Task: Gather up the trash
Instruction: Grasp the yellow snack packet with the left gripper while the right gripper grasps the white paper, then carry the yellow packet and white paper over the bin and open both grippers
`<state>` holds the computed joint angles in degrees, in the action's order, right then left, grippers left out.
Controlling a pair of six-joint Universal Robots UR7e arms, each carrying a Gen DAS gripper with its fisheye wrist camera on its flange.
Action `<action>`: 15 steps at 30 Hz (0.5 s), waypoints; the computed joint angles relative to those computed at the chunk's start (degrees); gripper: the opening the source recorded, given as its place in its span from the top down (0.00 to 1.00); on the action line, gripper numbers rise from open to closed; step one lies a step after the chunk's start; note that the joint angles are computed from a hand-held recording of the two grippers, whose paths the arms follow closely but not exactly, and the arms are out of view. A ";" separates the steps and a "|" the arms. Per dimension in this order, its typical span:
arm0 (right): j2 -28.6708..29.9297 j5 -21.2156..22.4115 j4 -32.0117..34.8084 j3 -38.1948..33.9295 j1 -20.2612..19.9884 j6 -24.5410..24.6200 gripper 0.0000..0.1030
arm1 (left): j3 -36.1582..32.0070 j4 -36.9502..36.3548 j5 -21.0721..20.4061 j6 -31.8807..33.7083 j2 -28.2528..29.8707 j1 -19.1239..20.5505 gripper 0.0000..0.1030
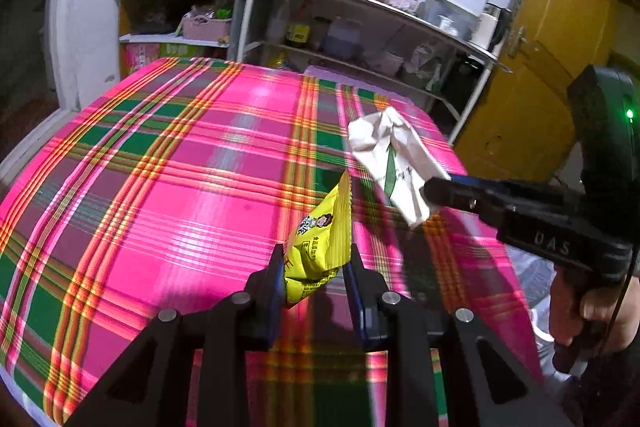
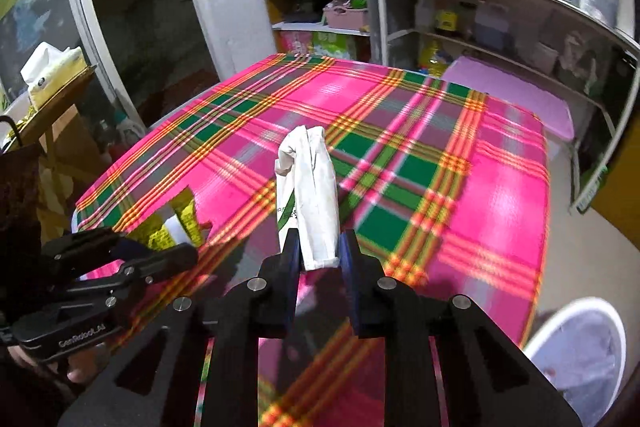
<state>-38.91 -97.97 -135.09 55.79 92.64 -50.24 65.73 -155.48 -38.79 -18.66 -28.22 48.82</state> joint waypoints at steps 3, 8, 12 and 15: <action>-3.43 0.70 -2.26 4.62 -0.73 0.62 0.80 | -0.18 0.32 -0.47 0.28 0.49 -1.07 0.73; -7.80 1.98 -4.97 10.00 -1.86 1.34 0.80 | -0.57 0.71 -0.71 0.63 1.34 -2.88 0.73; -11.02 2.86 -6.79 13.66 -2.76 1.68 0.80 | -1.19 0.88 -0.81 0.94 2.12 -4.17 0.73; -13.24 3.41 -7.88 15.93 -3.51 2.32 0.80 | -1.59 0.91 -0.96 1.21 2.59 -4.85 0.73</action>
<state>-52.14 -94.56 -142.97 71.72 89.13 -47.92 64.14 -154.58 -39.74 -17.45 -25.63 43.97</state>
